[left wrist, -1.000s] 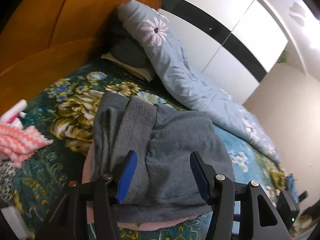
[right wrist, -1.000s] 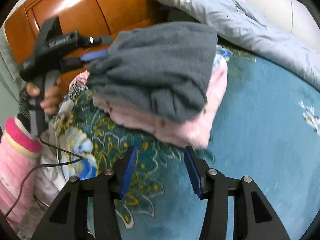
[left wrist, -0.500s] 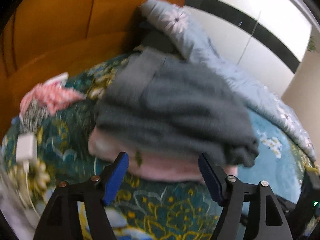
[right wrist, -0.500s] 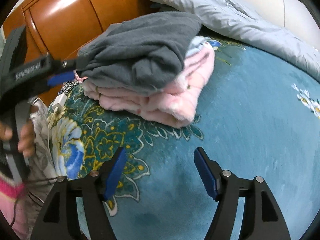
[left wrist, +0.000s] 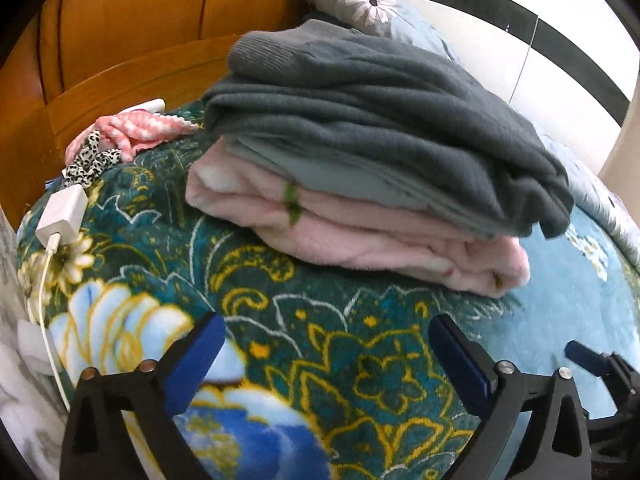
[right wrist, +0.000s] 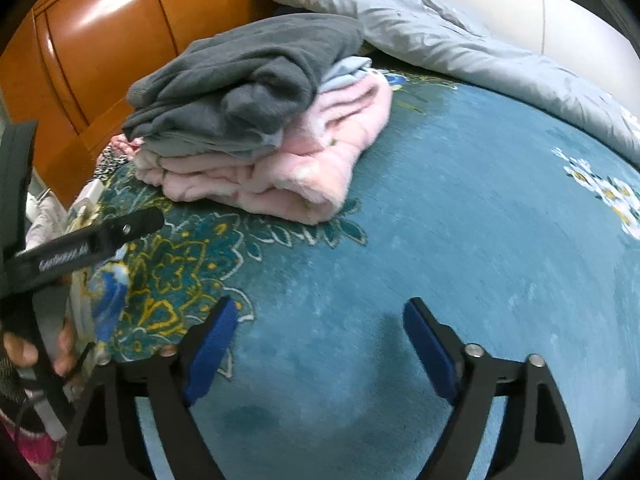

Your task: Fold clothes

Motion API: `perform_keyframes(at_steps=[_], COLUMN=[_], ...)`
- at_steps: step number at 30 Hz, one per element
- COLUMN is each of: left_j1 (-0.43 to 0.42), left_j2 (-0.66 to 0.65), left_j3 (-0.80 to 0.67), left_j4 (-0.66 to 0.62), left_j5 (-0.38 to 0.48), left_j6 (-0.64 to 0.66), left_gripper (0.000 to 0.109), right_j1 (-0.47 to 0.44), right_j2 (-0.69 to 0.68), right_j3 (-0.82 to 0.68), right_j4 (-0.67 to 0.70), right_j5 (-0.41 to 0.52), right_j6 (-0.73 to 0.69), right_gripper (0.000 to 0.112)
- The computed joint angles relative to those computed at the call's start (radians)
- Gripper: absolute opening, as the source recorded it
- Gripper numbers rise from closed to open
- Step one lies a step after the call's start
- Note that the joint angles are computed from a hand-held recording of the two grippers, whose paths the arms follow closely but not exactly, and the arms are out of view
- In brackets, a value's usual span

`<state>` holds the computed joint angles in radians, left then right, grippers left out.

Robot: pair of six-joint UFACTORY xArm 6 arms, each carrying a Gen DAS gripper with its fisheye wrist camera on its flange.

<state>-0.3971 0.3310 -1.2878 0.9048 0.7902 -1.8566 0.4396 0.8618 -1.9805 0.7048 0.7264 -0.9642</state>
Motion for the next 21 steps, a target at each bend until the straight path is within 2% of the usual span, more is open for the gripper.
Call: perform_keyframes(at_steps=[4, 11, 18, 21], left_j1=[-0.011, -0.036, -0.073, -0.076], left_j2=[0.041, 0.096, 0.162, 0.153], left_j3=[-0.041, -0.098, -0.197, -0.184], left_j4=[-0.023, -0.031, -0.062, -0.044], left_j5=[0.014, 0.059, 0.177, 0.165], left_j6=[0.031, 0.021, 0.072, 0.028], left_gripper=[0.103, 0.103, 0.103, 0.103], right_j1=[0.006, 0.012, 0.010, 0.010], right_j2=[-0.020, -0.041, -0.027, -0.026], right_j3=[0.055, 0.113, 0.109, 0.111], right_j4=[0.037, 0.094, 0.091, 0.094], right_j5=[-0.060, -0.134, -0.162, -0.168], right_j6=[-0.034, -0.078, -0.050, -0.053], right_gripper=[0.103, 0.103, 0.103, 0.103])
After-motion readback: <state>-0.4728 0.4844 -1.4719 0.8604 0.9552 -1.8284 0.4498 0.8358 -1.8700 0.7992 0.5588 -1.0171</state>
